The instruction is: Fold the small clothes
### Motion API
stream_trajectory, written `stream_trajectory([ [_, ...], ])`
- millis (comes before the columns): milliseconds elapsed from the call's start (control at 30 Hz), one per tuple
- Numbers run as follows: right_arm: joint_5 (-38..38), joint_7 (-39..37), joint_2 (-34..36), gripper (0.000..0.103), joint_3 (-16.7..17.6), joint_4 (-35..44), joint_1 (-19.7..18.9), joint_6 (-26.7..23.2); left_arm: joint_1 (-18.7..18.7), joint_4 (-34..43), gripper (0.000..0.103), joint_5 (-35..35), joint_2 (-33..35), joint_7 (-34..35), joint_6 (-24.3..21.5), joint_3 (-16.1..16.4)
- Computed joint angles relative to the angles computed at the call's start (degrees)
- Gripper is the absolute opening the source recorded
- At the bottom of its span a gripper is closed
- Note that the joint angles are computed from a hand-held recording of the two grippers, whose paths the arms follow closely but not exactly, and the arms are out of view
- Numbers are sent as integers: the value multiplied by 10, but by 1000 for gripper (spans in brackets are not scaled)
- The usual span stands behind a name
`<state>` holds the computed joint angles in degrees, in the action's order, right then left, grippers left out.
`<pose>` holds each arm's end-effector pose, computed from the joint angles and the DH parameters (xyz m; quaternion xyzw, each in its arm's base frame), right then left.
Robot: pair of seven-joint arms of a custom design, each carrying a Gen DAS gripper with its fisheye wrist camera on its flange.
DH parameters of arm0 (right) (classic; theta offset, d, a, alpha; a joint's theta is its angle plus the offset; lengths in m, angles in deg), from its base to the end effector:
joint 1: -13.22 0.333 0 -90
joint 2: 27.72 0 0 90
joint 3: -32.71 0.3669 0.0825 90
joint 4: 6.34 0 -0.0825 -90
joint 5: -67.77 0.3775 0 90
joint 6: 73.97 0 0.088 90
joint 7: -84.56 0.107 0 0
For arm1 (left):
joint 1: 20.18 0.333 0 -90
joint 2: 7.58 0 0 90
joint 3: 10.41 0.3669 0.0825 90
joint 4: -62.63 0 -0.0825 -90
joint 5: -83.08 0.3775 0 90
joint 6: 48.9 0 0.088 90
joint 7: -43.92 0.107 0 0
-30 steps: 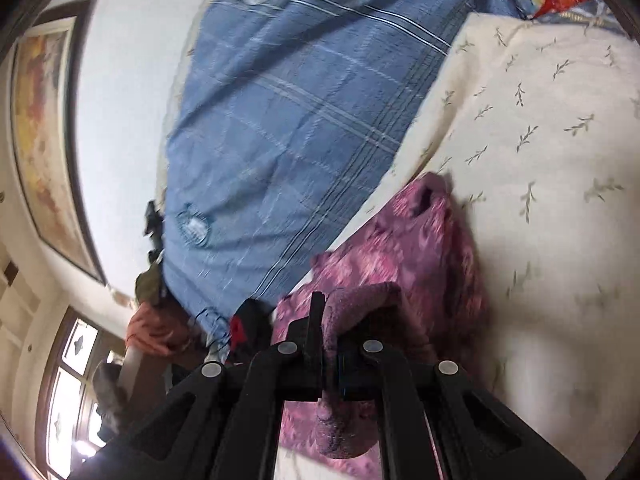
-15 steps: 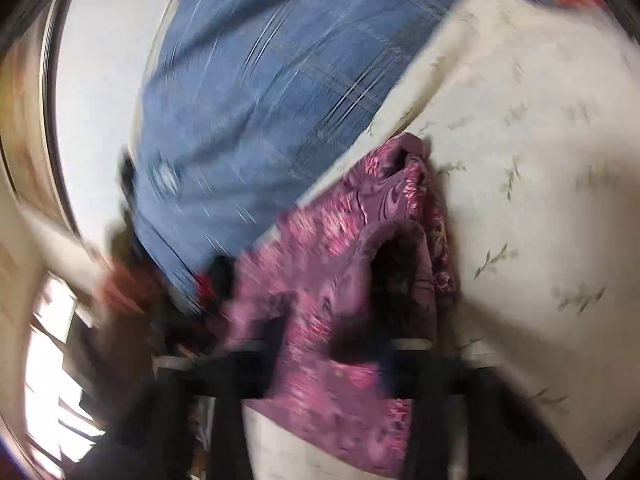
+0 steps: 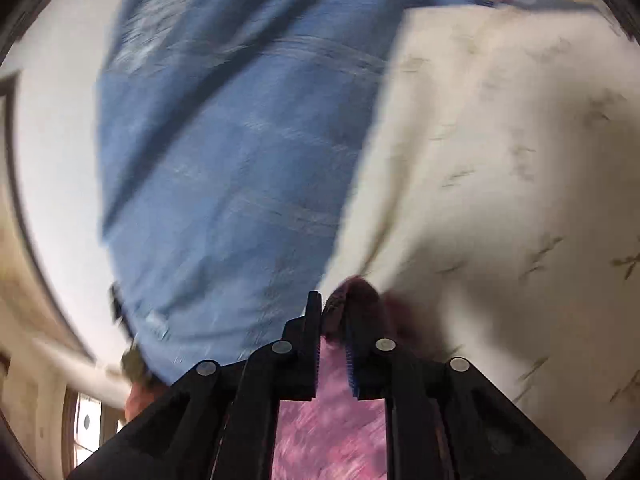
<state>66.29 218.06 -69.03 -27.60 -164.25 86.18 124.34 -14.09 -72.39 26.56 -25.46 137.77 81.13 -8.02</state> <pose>0.4054 0.0316 0.4955 -0.3221 0.7576 0.1296 0.5527 0.4522 0.0477 0.5343 0.8191 -0.3995 0.3723 0.1756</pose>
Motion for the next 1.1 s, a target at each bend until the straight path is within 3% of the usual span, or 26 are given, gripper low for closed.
stream_trajectory([
  [33,5,5,2,19,-2,-4,-1,7,0,2,12,-7,0,12,-8,7],
  [100,-5,-2,-4,27,1,-12,-12,18,3,0,34,-4,-11,33,-5,9],
  [200,-23,-15,-1,41,54,-25,-81,-8,13,-9,59,3,-36,34,25,9],
  [300,-23,-26,-3,44,85,-27,-117,-49,15,-10,71,10,-45,23,34,15],
  [400,-2,-37,8,46,106,-20,-126,-81,11,-4,71,60,-43,22,-3,11],
  [500,10,-55,41,48,151,-5,-161,-122,-16,-9,71,74,-50,101,-49,11],
  [567,18,-70,54,48,163,4,-167,-137,-26,-13,71,84,-55,135,-47,-3],
  [667,36,-92,76,48,162,22,-156,-156,-20,1,71,133,-32,74,30,-50],
  [833,79,-105,83,48,180,20,-162,-161,-1,44,71,220,26,-114,86,-70],
  [900,88,-114,66,48,205,11,-185,-174,-4,45,71,219,23,-126,78,-51],
  [1000,93,-127,24,53,259,-14,-242,-202,-6,15,71,181,-24,-80,47,-9],
  [1100,105,-128,-39,56,314,-52,-300,-228,2,-31,71,169,-101,-39,-19,23],
])
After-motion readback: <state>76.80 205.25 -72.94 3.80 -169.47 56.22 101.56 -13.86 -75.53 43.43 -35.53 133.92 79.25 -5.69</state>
